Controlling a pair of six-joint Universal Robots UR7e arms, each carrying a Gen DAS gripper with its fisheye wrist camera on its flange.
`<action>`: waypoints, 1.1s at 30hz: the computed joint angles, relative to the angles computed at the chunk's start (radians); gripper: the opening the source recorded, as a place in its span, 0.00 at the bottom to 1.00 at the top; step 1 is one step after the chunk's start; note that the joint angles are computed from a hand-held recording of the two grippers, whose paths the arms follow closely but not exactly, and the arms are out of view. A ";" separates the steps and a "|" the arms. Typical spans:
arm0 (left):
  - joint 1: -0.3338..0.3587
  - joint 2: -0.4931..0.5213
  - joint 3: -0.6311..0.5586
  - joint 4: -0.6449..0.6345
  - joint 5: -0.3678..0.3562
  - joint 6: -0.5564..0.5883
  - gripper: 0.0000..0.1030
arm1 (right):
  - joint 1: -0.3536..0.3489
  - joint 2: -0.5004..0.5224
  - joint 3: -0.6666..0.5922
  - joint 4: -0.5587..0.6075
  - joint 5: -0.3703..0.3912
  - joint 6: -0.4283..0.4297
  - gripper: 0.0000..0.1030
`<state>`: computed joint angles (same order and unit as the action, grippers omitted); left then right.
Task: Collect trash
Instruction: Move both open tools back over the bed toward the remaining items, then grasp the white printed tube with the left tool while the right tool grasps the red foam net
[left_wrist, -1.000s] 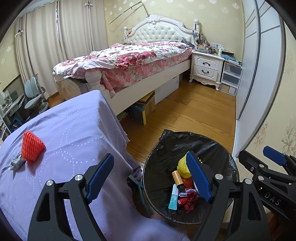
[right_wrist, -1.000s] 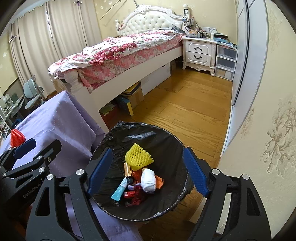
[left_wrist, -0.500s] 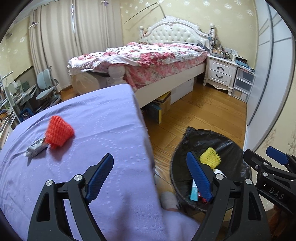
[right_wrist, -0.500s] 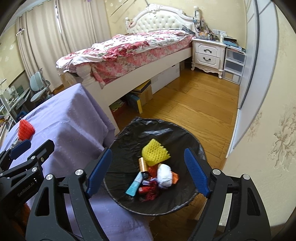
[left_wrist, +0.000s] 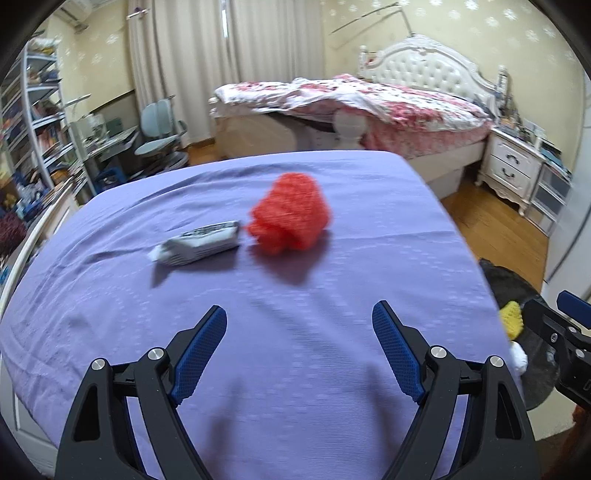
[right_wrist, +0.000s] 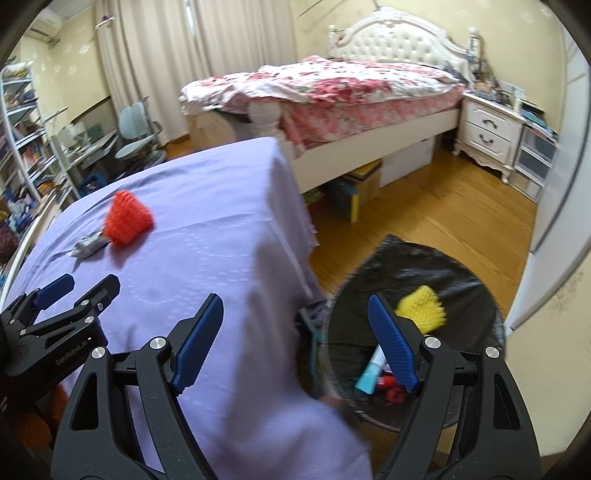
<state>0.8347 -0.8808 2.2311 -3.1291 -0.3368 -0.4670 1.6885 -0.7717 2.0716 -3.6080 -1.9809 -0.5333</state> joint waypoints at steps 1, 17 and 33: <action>0.008 -0.022 0.013 0.019 0.009 -0.017 0.79 | 0.010 0.010 -0.008 0.010 0.000 0.001 0.76; 0.108 -0.211 0.077 0.206 0.040 -0.153 0.79 | 0.150 0.234 -0.217 0.172 -0.056 0.014 0.76; 0.173 -0.268 0.082 0.127 0.047 -0.077 0.79 | 0.202 0.368 -0.404 0.243 -0.087 0.032 0.76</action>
